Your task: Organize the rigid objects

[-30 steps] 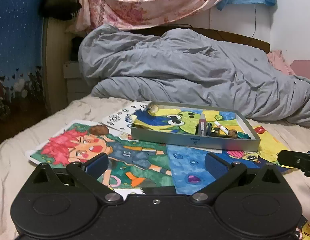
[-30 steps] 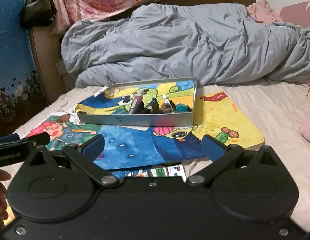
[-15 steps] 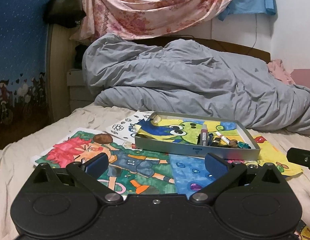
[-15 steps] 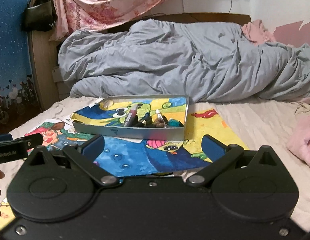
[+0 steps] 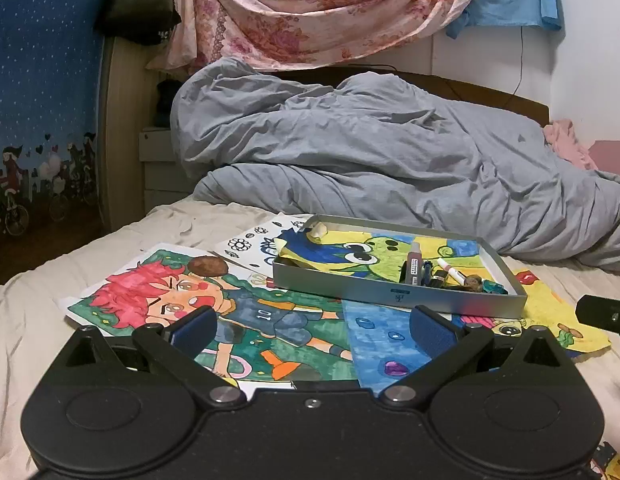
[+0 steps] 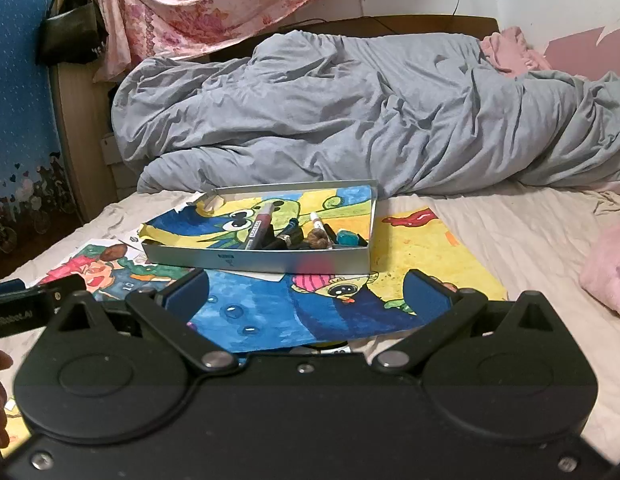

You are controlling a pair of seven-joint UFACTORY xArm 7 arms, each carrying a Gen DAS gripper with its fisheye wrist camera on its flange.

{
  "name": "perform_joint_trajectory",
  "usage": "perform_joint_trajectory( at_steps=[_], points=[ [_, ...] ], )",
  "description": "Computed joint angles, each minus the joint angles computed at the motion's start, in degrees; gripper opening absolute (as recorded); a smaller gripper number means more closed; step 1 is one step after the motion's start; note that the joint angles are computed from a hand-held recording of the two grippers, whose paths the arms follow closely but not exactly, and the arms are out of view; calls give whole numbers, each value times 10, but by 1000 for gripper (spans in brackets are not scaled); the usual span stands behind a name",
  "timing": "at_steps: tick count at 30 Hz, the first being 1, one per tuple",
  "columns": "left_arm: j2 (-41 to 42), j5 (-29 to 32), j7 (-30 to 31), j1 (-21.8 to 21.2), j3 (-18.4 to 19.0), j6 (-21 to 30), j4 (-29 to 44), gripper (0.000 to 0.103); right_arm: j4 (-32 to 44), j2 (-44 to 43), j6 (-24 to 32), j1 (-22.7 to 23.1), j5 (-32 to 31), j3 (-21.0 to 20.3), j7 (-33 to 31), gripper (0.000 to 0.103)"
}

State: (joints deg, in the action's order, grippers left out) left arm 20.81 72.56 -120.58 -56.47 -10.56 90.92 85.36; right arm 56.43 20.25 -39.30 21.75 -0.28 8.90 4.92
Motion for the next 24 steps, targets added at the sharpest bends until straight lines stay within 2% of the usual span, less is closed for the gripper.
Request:
perform_joint_trajectory(
  at_steps=[5, 14, 24],
  points=[
    [2, -2, 3, 0, 1, -2, 2, 102, 8, 3, 24, -9, -18, 5, 20, 103],
    [5, -9, -1, 0, 3, -2, 7, 102, 14, 4, 37, 27, 46, -15, -36, 103],
    [6, -10, 0, 0, 4, -2, 8, 102, 14, 4, 27, 9, 22, -4, -25, 103]
  ],
)
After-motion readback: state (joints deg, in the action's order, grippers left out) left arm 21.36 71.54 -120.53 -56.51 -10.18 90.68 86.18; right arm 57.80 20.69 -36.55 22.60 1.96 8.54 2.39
